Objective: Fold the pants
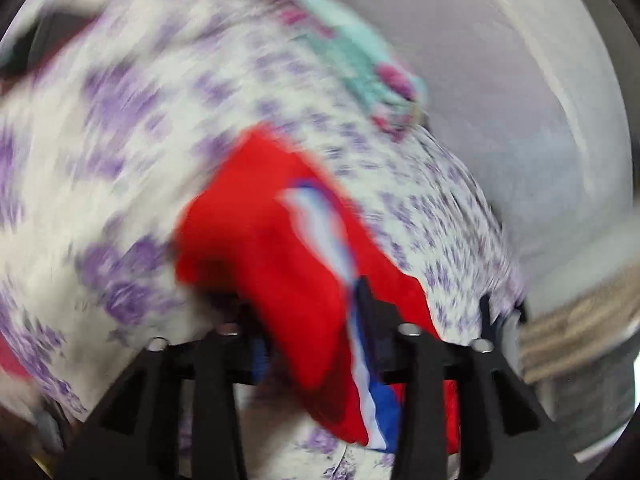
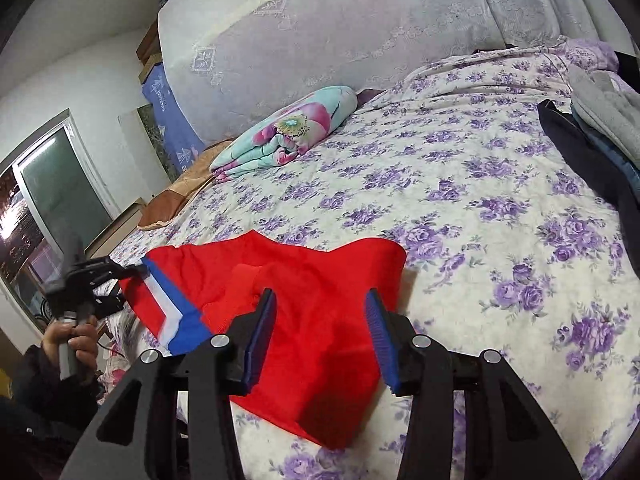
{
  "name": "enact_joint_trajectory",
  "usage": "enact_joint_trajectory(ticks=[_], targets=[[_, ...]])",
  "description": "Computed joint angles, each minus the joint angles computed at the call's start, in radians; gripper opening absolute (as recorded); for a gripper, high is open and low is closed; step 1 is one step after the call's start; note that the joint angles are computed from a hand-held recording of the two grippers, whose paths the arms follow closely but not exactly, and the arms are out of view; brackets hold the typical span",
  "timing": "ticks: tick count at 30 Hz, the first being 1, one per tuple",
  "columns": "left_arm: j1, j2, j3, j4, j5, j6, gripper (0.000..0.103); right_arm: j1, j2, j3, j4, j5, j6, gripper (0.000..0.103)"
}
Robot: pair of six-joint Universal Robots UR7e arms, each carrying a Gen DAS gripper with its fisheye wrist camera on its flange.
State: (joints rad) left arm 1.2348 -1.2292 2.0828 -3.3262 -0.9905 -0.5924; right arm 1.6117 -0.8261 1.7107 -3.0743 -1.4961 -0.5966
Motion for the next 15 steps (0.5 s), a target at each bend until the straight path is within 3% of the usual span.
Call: enact_joint_trajectory(ticks=[1, 4, 6, 7, 9, 11, 14, 15], targets=[[0.02, 0.006, 0.004, -0.026, -0.035, -0.022, 0.06, -0.001, 0.002, -0.004, 0.008, 0.001, -0.001, 0.047], [0.026, 0.033, 0.002, -0.096, -0.055, -0.033, 0.067, 0.003, 0.009, -0.008, 0.021, 0.0, -0.012, 0.047], [0.024, 0.049, -0.006, -0.134, -0.053, -0.004, 0.043, 0.007, 0.011, -0.007, 0.029, -0.003, -0.019, 0.047], [0.029, 0.051, -0.01, -0.13, -0.06, -0.004, 0.012, 0.008, 0.01, -0.003, 0.029, -0.004, -0.021, 0.047], [0.043, 0.059, -0.006, -0.168, -0.085, 0.003, 0.01, 0.009, 0.007, 0.003, 0.024, -0.007, -0.028, 0.047], [0.029, 0.062, 0.0, -0.179, -0.055, 0.036, 0.009, 0.008, 0.004, 0.008, 0.017, -0.008, -0.03, 0.047], [-0.042, 0.059, 0.004, -0.167, 0.072, 0.128, 0.009, 0.004, 0.006, 0.001, 0.016, -0.02, -0.011, 0.047], [-0.093, 0.071, -0.009, -0.159, 0.148, 0.212, 0.009, 0.003, 0.006, -0.003, 0.022, -0.019, -0.007, 0.047]])
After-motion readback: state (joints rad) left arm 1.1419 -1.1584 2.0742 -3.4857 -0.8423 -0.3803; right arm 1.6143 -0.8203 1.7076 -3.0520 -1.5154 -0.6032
